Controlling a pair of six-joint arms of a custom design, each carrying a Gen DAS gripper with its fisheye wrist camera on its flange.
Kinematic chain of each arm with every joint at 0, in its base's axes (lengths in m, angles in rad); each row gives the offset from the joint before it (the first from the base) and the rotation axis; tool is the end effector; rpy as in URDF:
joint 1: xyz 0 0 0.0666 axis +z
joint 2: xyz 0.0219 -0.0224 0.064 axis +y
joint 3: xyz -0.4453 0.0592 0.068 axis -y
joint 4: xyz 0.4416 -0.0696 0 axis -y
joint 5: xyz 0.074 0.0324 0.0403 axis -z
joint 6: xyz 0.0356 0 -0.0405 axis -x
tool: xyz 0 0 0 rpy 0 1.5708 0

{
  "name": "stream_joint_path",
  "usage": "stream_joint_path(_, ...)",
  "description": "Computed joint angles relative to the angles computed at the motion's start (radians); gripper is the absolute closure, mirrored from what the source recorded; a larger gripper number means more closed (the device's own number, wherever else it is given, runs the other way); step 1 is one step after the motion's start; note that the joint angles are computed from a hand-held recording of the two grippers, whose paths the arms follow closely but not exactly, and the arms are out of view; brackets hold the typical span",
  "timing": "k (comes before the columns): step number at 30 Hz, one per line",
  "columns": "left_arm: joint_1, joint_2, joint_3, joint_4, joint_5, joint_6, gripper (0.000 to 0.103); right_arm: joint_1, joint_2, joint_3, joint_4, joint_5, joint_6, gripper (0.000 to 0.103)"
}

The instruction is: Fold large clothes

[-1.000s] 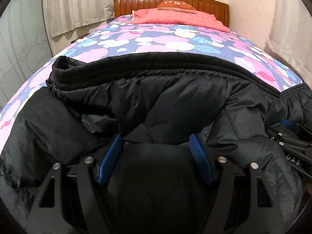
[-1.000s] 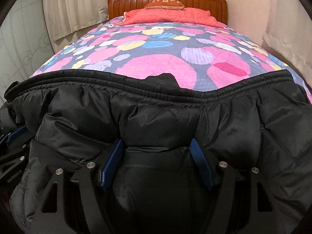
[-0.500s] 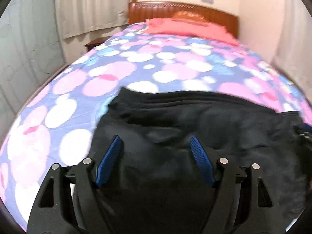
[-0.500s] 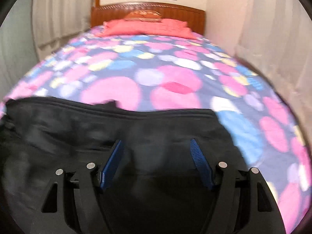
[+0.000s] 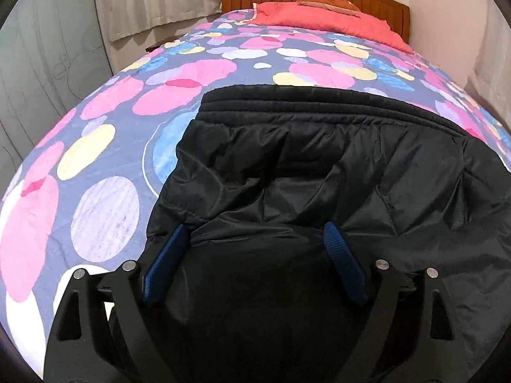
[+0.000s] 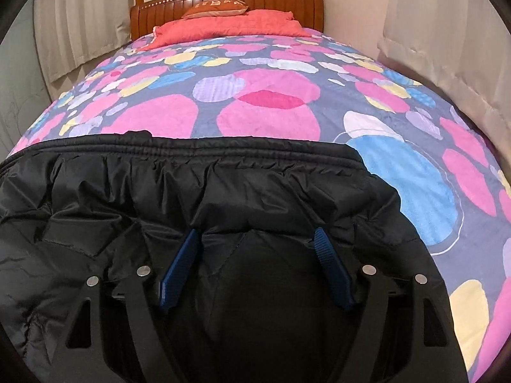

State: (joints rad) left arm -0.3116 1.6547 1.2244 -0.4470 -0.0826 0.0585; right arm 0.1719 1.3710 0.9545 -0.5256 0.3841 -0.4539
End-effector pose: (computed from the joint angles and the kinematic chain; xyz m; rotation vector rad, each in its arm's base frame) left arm 0.5701 -0.1810 0.3001 0.2723 2.4298 -0.0632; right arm 0.4623 0.0663 0.3152 0.4924 2.3787 -0.2059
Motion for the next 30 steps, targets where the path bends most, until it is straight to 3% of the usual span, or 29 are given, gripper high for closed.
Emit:
stream_joint_path(3,0.008,-0.023,0.01,-0.058,0.018,0.001,0.016,0.004,-0.027,0.005,-0.043,0.003,-0.024,0.028)
stream_joint_path(5,0.027,-0.061,-0.01,-0.071,0.074,0.012,0.016,0.009,-0.07,-0.012,-0.054,-0.004,-0.045,0.028)
stream_joint_path(10,0.093,-0.173,-0.094,-0.048,0.137,0.065,0.015,0.017,-0.21,-0.09,-0.094,0.0,-0.103,0.028)
stream_joint_path(16,0.2,-0.314,-0.241,-0.021,0.236,0.143,0.012,0.039,-0.42,-0.216,-0.204,0.025,-0.221,0.027)
stream_joint_path(19,0.224,-0.358,-0.3,-0.02,0.274,0.165,0.01,0.04,-0.497,-0.271,-0.237,-0.02,-0.295,0.027)
stream_joint_path(25,0.242,-0.366,-0.373,-0.044,0.441,0.239,0.01,0.051,-0.549,-0.351,-0.186,-0.146,-0.428,0.026)
stream_joint_path(27,0.235,-0.374,-0.394,0.008,0.426,0.269,0.008,0.051,-0.546,-0.362,-0.157,-0.168,-0.46,0.025)
stream_joint_path(30,0.249,-0.342,-0.379,0.052,0.48,0.351,0.007,0.057,-0.521,-0.366,-0.09,-0.183,-0.492,0.024)
